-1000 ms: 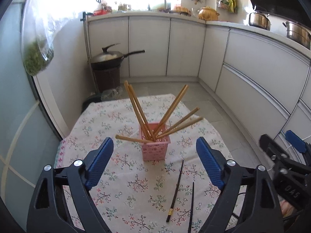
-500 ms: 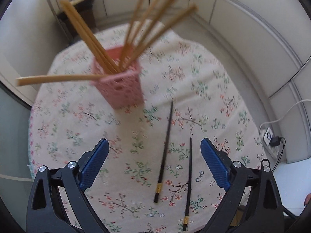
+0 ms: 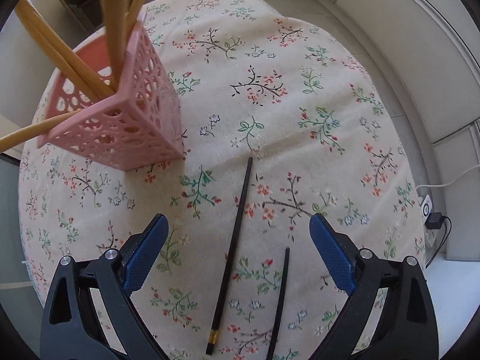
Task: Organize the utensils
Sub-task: 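Move both open tools to the two black chopsticks on the cloth, then grasp a black chopstick with the left tool while the right tool grasps the other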
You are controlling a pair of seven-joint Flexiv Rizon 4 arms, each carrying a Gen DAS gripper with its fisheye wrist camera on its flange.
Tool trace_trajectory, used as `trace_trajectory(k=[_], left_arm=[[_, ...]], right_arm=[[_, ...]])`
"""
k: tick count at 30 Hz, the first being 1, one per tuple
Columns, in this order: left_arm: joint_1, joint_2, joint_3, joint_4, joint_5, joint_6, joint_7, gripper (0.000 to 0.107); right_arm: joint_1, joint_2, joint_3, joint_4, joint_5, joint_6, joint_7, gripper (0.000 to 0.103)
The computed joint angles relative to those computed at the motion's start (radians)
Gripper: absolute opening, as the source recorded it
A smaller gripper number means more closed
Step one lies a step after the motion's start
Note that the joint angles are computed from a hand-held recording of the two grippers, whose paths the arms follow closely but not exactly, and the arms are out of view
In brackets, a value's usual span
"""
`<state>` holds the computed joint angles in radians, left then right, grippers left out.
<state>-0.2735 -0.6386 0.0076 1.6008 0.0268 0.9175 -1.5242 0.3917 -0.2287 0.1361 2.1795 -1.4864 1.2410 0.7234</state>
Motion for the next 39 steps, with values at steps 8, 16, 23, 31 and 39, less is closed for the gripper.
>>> trace_trajectory(k=[8, 16, 23, 31, 39], left_arm=[[-0.026, -0.068, 0.012, -0.063, 0.026, -0.004, -0.013, 0.065], [-0.014, -0.056, 0.011, -0.028, 0.033, 0.081, 0.021, 0.01], [0.057, 0.013, -0.012, 0.099, -0.025, 0.124, 0.113, 0.004], [0.127, 0.189, -0.022, 0.303, -0.074, 0.2, 0.208, 0.004], [0.149, 0.309, -0.055, 0.43, -0.161, 0.338, 0.269, 0.004]], right_arm=[[-0.005, -0.01, -0.005, 0.007, 0.04, 0.017, -0.024, 0.096], [0.005, -0.056, -0.018, -0.008, 0.12, 0.047, -0.096, 0.096], [0.049, -0.145, -0.037, -0.061, 0.268, 0.113, -0.249, 0.096], [0.07, -0.339, 0.105, -0.261, 0.664, 0.034, -0.681, 0.095], [0.098, -0.526, 0.188, -0.489, 0.923, -0.145, -0.92, 0.069]])
